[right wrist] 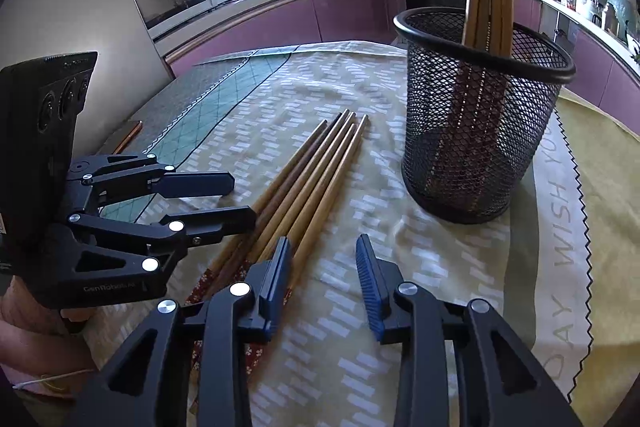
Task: Organize utensils
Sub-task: 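Reach down and grasp a chopstick with the left tool while the right tool grasps another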
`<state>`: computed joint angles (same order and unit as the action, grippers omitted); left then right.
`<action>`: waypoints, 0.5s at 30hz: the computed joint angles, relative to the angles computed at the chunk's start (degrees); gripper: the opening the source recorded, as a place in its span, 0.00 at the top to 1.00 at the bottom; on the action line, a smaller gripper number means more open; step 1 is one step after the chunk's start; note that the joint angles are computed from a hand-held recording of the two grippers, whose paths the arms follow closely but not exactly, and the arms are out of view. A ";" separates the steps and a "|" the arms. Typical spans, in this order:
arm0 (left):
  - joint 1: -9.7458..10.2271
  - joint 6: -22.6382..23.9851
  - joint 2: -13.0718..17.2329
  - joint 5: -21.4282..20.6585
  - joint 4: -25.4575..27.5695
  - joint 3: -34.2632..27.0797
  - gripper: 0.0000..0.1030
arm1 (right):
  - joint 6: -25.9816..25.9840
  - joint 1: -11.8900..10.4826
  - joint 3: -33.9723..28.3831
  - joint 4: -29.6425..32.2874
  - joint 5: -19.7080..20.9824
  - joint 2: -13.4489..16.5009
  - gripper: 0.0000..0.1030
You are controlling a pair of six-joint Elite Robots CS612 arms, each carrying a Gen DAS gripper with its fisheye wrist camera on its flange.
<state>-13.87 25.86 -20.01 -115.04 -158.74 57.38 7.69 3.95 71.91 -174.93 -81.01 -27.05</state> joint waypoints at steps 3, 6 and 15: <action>0.14 0.38 -0.04 -0.17 0.28 0.00 0.64 | -0.33 0.01 0.31 0.28 -0.74 -0.25 0.71; 0.22 0.69 -0.15 -0.13 0.53 0.09 0.68 | -0.39 0.07 0.28 0.65 -1.21 -0.31 0.71; -0.38 1.10 0.33 1.64 1.47 -1.12 0.70 | -2.33 1.01 -2.52 2.67 -5.45 0.81 0.72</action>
<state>-14.25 26.96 -19.69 -113.41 -157.27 56.26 5.35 4.96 69.39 -172.25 -86.46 -26.23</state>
